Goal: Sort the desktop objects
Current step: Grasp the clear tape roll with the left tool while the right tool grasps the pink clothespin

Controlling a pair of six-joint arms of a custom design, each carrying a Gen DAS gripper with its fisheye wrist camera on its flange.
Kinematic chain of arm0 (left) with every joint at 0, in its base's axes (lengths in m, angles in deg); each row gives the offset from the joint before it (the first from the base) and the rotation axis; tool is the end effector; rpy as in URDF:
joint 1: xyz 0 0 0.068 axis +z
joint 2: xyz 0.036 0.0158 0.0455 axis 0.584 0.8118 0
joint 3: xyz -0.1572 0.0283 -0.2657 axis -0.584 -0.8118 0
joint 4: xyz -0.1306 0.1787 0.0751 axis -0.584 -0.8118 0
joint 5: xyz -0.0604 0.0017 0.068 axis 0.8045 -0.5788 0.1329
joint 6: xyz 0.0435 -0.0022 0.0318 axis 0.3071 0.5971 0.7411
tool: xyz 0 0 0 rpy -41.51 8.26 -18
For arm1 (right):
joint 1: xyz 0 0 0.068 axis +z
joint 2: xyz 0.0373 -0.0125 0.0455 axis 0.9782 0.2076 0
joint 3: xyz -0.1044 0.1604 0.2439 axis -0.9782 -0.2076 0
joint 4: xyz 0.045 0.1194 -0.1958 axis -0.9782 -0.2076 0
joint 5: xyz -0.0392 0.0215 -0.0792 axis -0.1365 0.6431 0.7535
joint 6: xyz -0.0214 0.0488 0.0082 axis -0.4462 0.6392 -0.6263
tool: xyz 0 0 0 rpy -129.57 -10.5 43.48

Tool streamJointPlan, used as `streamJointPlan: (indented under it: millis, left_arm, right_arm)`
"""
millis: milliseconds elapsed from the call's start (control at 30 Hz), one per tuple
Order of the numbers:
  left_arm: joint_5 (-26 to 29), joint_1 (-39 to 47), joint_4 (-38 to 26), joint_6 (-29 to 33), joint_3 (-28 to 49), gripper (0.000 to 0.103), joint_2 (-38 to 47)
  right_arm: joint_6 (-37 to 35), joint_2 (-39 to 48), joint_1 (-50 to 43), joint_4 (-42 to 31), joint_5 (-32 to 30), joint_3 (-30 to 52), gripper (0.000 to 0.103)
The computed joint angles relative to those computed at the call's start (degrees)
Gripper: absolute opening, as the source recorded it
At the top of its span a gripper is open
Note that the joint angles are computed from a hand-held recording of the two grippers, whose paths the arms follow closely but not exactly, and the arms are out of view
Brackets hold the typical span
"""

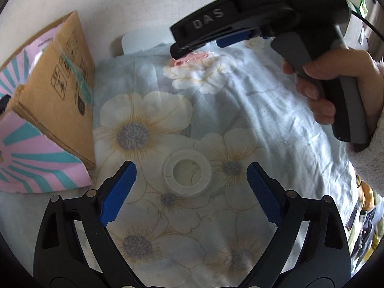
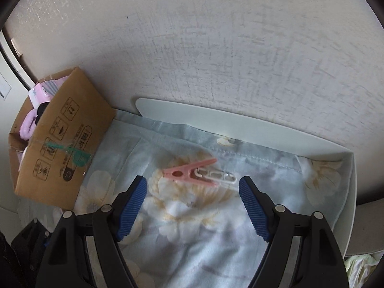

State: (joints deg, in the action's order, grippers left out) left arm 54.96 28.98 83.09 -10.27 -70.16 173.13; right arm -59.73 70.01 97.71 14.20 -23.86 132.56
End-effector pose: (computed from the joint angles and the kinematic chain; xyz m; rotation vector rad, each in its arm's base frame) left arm 0.2065 -0.0328 0.0764 0.5380 2.5839 -0.2704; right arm 0.3410 0.1261 0.0823 -0.4483 2.6341 0.2657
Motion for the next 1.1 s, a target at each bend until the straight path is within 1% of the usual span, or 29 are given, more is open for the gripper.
streamJointPlan:
  millis: [133,200,267,300,400,433,467,533,600,800,967,1100]
  left_arm:
    - [0.0,0.5,2.5,0.4,-0.8,0.092,1.5]
    - [-0.2,0.7,3.7,0.5,-1.1,0.088,2.0]
    - [-0.3,0.8,4.6,0.7,-1.4,0.084,2.2]
    - [-0.5,0.8,5.1,0.8,-1.5,0.080,2.2]
    - [-1.7,0.4,6.9,1.4,-2.2,0.070,2.4]
    - [-2.0,0.2,7.9,1.6,-2.6,0.069,2.7]
    - [-1.8,0.3,8.9,1.9,-3.1,0.065,2.8]
    - [-1.4,0.5,10.1,2.1,-3.8,0.056,2.8]
    - [-1.1,0.7,10.1,2.4,-4.2,0.040,2.3]
    - [2.0,3.6,6.1,3.2,-3.4,0.040,0.6]
    - [4.3,6.0,2.1,4.6,-2.9,0.040,-1.9]
    - [5.6,6.9,-2.8,5.7,-2.6,0.040,-5.7]
  right_arm:
    - [-0.2,1.9,1.8,0.6,3.7,1.0,0.076]
    - [-0.1,2.6,2.1,0.9,4.4,1.1,0.075]
    - [0.1,3.0,2.2,2.3,5.1,0.4,0.069]
    - [0.0,2.9,2.3,3.2,5.5,-0.2,0.064]
    - [-0.6,2.3,2.3,5.7,5.7,-2.0,0.055]
    - [-0.9,2.1,2.4,6.6,6.1,-2.7,0.053]
    - [-1.2,1.9,2.5,7.5,6.3,-3.4,0.051]
    - [-1.2,1.5,2.4,9.1,6.1,-4.8,0.050]
    - [-0.9,1.0,2.0,11.0,5.5,-6.6,0.050]
    - [-0.3,-2.0,0.2,15.1,3.6,-11.8,0.050]
    - [-0.5,-4.5,-1.4,16.0,2.2,-14.5,0.050]
    - [-0.3,-6.3,-2.2,16.1,1.6,-16.2,0.050]
